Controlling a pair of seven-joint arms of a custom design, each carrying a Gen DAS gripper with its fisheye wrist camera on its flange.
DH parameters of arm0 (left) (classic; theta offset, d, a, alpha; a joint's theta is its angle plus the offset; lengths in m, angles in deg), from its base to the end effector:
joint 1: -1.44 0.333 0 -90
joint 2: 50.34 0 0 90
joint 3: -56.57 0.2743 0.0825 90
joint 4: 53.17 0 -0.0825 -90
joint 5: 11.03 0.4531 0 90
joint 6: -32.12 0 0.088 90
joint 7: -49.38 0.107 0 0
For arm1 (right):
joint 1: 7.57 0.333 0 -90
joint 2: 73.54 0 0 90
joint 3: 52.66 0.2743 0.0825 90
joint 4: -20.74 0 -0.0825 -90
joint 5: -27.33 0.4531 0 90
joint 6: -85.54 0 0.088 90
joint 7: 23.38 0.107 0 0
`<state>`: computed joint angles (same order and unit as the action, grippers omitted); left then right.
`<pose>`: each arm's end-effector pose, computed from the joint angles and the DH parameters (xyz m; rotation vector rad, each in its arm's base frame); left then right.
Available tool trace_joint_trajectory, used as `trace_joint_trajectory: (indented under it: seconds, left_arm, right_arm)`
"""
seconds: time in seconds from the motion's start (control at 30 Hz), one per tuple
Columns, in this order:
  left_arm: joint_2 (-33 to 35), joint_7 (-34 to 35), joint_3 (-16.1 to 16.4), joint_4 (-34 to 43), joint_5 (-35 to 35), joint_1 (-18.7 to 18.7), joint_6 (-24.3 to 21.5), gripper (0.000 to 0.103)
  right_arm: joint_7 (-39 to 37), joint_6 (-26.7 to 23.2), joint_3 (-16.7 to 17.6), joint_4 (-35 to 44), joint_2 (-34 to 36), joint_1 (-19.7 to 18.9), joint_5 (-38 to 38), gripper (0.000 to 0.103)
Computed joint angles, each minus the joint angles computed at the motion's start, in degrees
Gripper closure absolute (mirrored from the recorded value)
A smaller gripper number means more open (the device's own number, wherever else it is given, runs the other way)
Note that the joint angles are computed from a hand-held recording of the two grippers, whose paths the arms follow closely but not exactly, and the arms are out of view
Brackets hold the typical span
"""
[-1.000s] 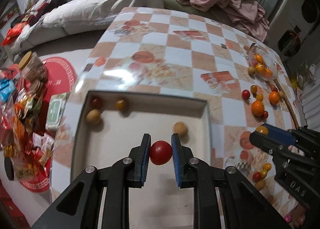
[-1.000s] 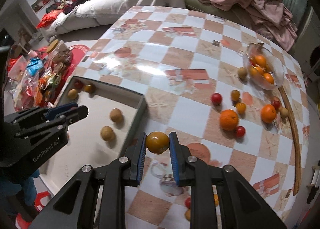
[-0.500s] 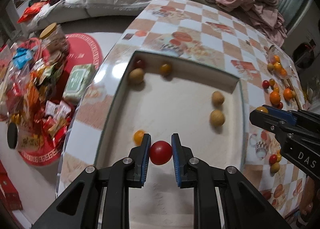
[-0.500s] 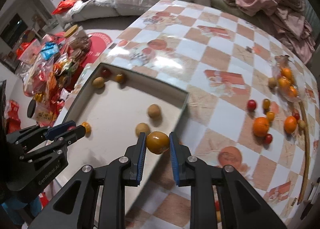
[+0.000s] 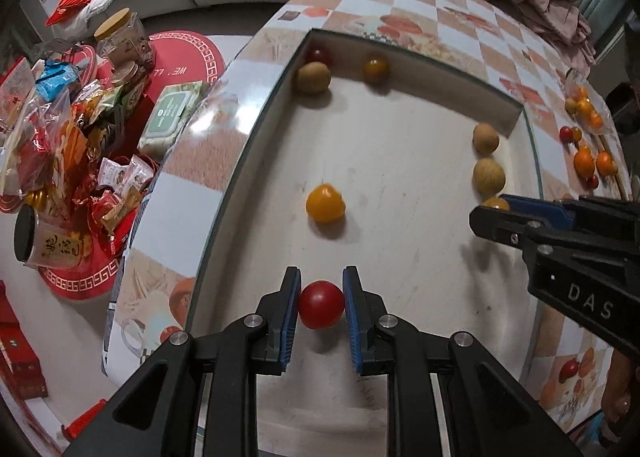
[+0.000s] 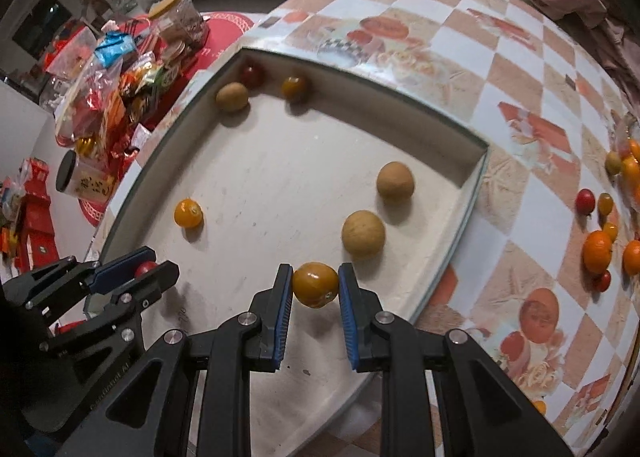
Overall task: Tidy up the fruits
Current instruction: 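Carry both fruits over the white tray and open both tools to release, then move both open tools back over the fruits on the table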
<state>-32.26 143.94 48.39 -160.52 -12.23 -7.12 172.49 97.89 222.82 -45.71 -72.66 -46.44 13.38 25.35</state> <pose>0.6648 -0.1967 0.2941 -1.7260 2.4533 -0.3649 0.6632 0.3414 0.3059 -1.9542 2.0717 -0.0774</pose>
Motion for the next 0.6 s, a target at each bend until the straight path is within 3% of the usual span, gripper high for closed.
trace_joint_trajectory:
  seconds: [0.3, 0.33, 0.37, 0.4, 0.5, 0.6]
  left_arm:
    - [-0.42, 0.45, 0.15, -1.47, 0.63, 0.09, 0.28, 0.079]
    - [-0.46, 0.66, 0.11, -1.54, 0.60, 0.13, 0.10, 0.069]
    - [-0.55, 0.77, 0.09, -1.66, 0.51, 0.17, 0.02, 0.045]
    - [-0.94, -0.10, 0.39, -2.23, 1.27, -0.11, 0.75, 0.036]
    - [-1.60, -0.53, 0.46, -3.15, 1.91, -0.13, 1.90, 0.035]
    - [-1.50, -0.65, 0.44, -2.82, 2.02, -0.03, 1.17, 0.035]
  right_arm:
    - [-0.48, -2.82, 0.24, 2.26, 2.31, 0.19, 0.50, 0.078]
    - [-0.48, -2.70, 0.16, 2.18, 2.25, 0.29, 0.28, 0.077]
    - [-0.57, -2.88, 0.18, 2.30, 2.28, 0.29, 0.29, 0.076]
    - [-0.71, -2.93, 0.27, 2.49, 2.45, 0.22, 0.49, 0.075]
    - [-0.89, -2.84, 0.51, 3.09, 2.92, -0.01, 1.37, 0.068]
    - [-0.24, -2.25, 0.30, 2.37, 2.31, 0.04, 1.40, 0.053]
